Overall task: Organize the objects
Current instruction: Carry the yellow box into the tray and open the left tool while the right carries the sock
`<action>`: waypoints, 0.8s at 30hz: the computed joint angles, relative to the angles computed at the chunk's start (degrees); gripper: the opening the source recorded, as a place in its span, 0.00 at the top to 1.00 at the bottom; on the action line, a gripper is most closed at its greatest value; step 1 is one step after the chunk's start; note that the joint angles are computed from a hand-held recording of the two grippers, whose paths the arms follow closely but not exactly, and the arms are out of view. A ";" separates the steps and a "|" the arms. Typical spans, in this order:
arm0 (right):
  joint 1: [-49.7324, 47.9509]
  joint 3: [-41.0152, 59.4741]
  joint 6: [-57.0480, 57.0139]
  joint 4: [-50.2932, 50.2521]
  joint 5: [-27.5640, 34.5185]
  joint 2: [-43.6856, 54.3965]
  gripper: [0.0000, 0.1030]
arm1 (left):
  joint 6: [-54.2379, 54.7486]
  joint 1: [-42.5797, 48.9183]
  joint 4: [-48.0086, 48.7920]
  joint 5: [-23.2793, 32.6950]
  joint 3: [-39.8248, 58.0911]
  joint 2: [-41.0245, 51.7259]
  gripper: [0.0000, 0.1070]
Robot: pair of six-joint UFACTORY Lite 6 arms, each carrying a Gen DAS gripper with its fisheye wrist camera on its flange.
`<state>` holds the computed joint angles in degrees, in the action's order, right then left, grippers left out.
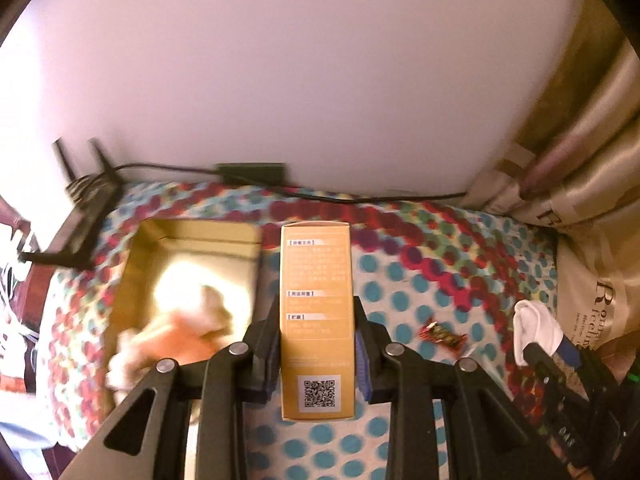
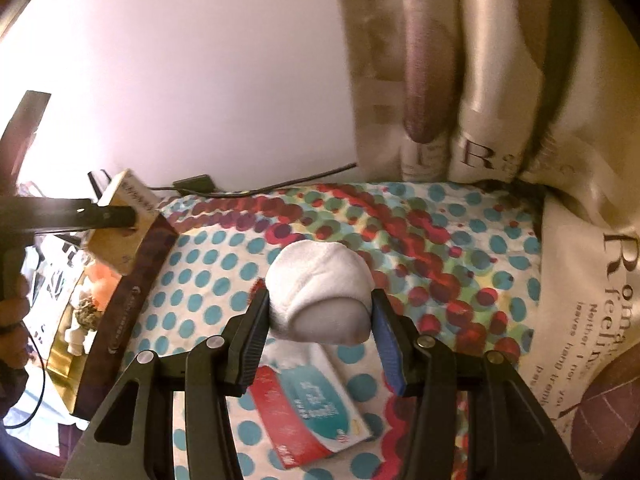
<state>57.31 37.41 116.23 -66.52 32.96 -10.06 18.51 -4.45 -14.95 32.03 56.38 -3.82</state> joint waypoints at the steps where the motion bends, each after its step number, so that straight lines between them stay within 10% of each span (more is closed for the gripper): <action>1: 0.60 1.10 -0.01 -0.06 0.32 0.96 0.54 | 1.73 2.45 -0.69 0.57 -0.36 -0.96 0.73; 24: 8.32 24.44 -8.38 3.71 1.43 20.50 0.54 | 45.11 41.61 -12.58 12.60 -12.26 -7.84 0.72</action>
